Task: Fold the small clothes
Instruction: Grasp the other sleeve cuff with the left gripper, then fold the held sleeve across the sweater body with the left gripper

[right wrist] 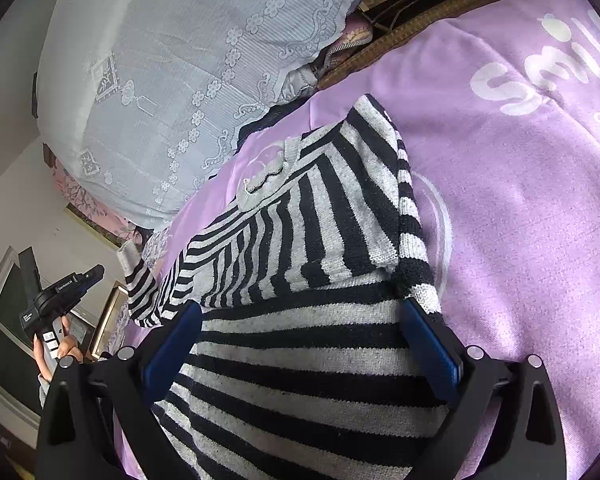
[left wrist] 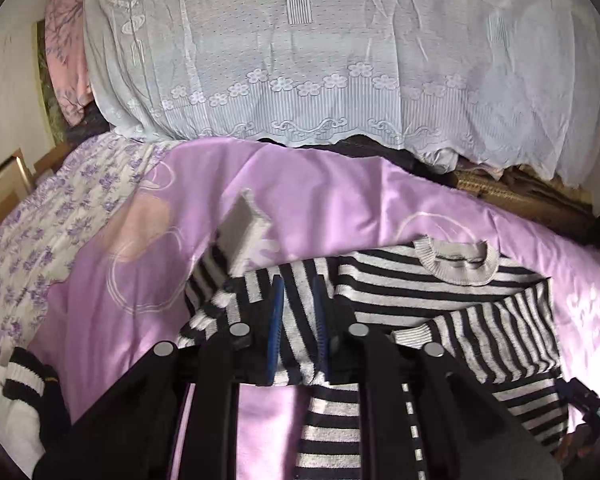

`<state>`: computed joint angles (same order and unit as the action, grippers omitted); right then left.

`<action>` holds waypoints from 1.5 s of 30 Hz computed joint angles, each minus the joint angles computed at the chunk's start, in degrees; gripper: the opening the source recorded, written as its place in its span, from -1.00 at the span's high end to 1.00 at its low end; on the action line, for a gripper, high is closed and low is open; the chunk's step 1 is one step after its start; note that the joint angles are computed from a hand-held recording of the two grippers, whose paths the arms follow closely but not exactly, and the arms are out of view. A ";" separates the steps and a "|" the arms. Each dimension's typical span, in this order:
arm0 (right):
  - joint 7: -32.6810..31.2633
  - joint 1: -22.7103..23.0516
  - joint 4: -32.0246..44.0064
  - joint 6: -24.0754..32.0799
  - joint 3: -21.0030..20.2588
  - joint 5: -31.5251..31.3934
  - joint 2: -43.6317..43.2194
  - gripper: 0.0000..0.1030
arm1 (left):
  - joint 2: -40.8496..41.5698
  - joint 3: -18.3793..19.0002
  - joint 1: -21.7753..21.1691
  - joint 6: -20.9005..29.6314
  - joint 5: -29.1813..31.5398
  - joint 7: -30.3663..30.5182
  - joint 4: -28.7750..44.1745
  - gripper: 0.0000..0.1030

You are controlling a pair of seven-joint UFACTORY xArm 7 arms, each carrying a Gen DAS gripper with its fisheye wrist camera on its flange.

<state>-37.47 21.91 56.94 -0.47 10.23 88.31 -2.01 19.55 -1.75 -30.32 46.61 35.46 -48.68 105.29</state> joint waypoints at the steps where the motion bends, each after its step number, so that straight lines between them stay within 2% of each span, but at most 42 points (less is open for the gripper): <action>1: -0.19 -0.02 0.08 0.10 -0.02 0.18 0.03 -0.93 | 0.14 0.30 -0.41 1.46 0.53 -0.61 0.15 0.35; 2: -0.32 -0.02 0.13 0.13 -0.01 0.29 0.08 -0.93 | -0.14 0.63 -0.66 2.31 1.25 -1.61 -0.43 0.00; 3: -0.31 -0.03 0.15 0.18 0.00 0.24 0.14 -0.93 | -1.22 1.33 -0.96 2.71 3.04 -3.80 -2.54 -0.22; 5: -0.17 -0.07 0.15 0.29 0.01 0.01 0.21 -0.93 | -2.37 1.71 -0.65 4.48 5.67 -6.19 -5.07 -0.42; 9: 0.82 -0.05 0.08 0.20 0.05 -1.22 0.31 -0.93 | -1.70 0.84 0.06 8.54 9.30 -5.25 -6.93 -0.43; 11: 0.73 0.01 0.10 0.05 0.06 -1.19 0.33 -0.93 | 0.08 1.11 -2.28 12.07 16.04 -4.48 -6.34 -0.47; 13: 0.75 0.04 0.09 -0.09 0.08 -1.33 0.38 -0.93 | 3.16 1.53 -5.36 15.24 23.61 -2.57 -4.63 -0.65; 15: 0.75 0.05 0.10 -0.10 0.06 -1.37 0.39 -0.93 | 6.42 1.72 -7.12 16.30 27.14 0.84 -1.99 -0.72; 19: 0.21 0.06 0.23 -0.17 0.10 -0.80 0.50 -0.93 | 16.08 4.55 -9.75 20.94 27.56 7.13 9.83 -0.72; 22: 0.04 0.07 0.29 -0.22 0.14 -0.59 0.53 -0.93 | 21.76 5.13 -7.52 22.00 20.21 10.57 19.82 -0.71; 23: -0.14 0.07 0.33 -0.22 0.15 -0.40 0.54 -0.93 | 23.93 5.08 -6.47 23.00 17.25 12.20 23.60 -0.56; 24: -0.33 0.07 0.36 -0.22 0.16 -0.20 0.55 -0.93 | 25.80 5.14 -5.83 24.27 14.83 13.53 26.93 -0.06; 26: -0.47 0.12 0.40 -0.38 0.23 0.02 0.59 -0.93 | 25.67 4.41 -3.43 24.06 8.29 14.81 27.69 0.67; 27: -0.43 0.15 0.42 -0.51 0.29 0.05 0.62 -0.93 | 22.84 2.48 -0.83 21.72 4.41 13.16 24.47 0.71; 30: -0.45 0.20 0.45 -0.66 0.35 0.12 0.66 -0.93 | 14.36 2.99 1.29 13.35 -0.14 8.37 12.85 0.78; 32: -0.76 0.20 0.51 -0.65 0.35 0.52 0.66 -0.93 | 8.35 2.12 3.44 7.37 -4.33 7.50 5.78 0.78; 35: -1.76 -0.04 0.72 -0.02 0.18 1.87 0.57 -0.93 | 4.03 1.37 4.03 4.22 -6.41 8.21 1.78 0.79; 40: 5.67 -0.73 -0.52 2.22 -0.60 -2.79 -1.04 -0.93 | 3.24 -0.55 3.58 3.29 -9.28 10.53 3.06 0.79; 42: 4.70 -0.75 -0.42 3.25 -1.05 -0.23 -1.65 -0.93 | 4.65 -0.99 2.57 4.57 -10.15 11.67 6.30 0.79; 45: -0.12 -1.39 0.15 5.94 -1.49 6.94 -2.46 -0.93 | 7.43 -0.95 0.57 6.61 -11.01 13.16 11.75 0.79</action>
